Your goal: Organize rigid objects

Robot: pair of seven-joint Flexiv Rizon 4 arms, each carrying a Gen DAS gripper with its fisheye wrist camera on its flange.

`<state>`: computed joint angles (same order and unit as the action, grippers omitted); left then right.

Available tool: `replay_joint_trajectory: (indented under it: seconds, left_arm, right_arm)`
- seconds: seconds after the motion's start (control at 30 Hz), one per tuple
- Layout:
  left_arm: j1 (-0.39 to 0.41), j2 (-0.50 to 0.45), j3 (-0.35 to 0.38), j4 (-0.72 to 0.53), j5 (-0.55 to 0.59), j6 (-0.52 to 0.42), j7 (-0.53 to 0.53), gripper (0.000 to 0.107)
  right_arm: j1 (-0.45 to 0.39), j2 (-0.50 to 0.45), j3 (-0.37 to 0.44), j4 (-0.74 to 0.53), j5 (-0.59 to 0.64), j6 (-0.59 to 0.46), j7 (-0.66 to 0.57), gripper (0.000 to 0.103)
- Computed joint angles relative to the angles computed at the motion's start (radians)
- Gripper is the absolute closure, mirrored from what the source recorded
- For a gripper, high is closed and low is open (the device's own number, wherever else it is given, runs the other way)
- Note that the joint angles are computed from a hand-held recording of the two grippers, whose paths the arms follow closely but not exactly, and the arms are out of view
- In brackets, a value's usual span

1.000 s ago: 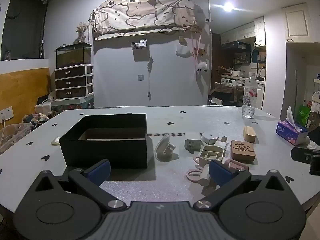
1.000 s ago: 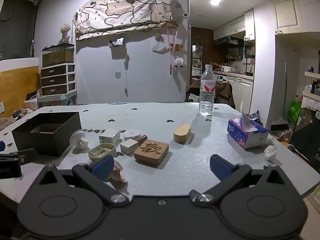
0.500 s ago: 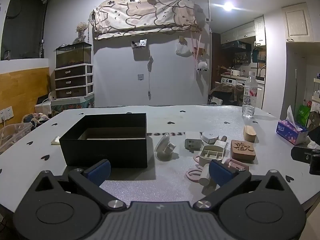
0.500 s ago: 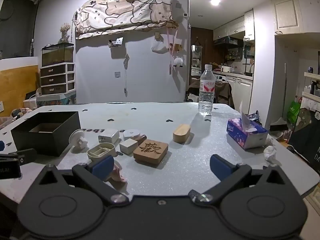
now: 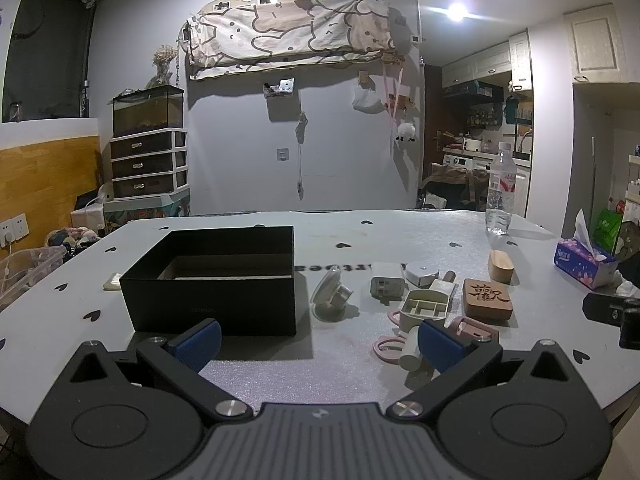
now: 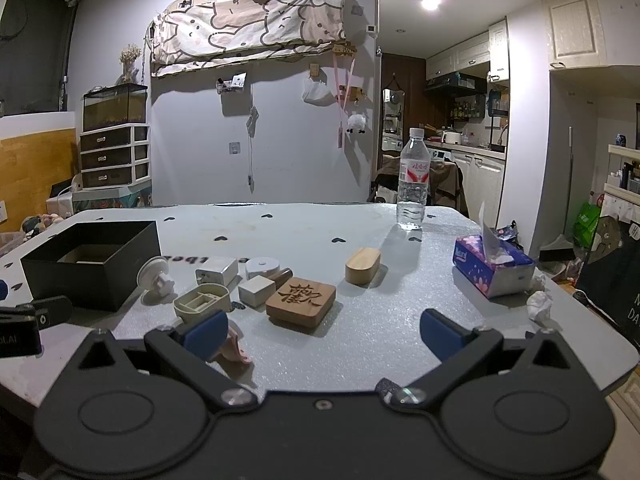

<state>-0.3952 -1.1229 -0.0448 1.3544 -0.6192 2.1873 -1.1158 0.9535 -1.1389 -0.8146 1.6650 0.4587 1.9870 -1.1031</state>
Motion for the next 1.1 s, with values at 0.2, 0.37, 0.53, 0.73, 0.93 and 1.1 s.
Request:
replay_joint_trajectory:
  seconds: [0.2, 0.37, 0.53, 0.73, 0.93, 1.1]
  left_arm:
    - [-0.001, 0.004, 0.001, 0.006, 0.0, 0.004, -0.001, 0.004]
    - [0.003, 0.007, 0.0, 0.011, 0.005, 0.006, -0.004, 0.004]
    - [0.001, 0.006, 0.001, 0.01, 0.002, 0.007, -0.003, 0.004]
    - [0.002, 0.005, 0.0, 0.01, 0.004, 0.007, -0.002, 0.004]
    - [0.001, 0.005, 0.0, 0.01, 0.002, 0.008, -0.001, 0.004]
    - [0.002, 0.005, -0.001, 0.01, 0.003, 0.008, -0.001, 0.004]
  right_arm:
    - [-0.003, 0.0, 0.002, -0.002, 0.001, 0.001, -0.003, 0.0]
    - [-0.001, 0.0, 0.002, -0.001, 0.0, -0.002, -0.004, 0.0]
    - [-0.004, -0.003, 0.003, -0.004, -0.001, -0.001, -0.003, 0.0]
    - [-0.005, -0.001, 0.009, 0.003, 0.002, 0.004, -0.007, 0.0]
    - [-0.005, 0.0, 0.007, 0.001, 0.001, 0.0, -0.007, 0.0]
    - [-0.003, -0.001, 0.004, 0.0, -0.001, -0.003, -0.004, 0.0]
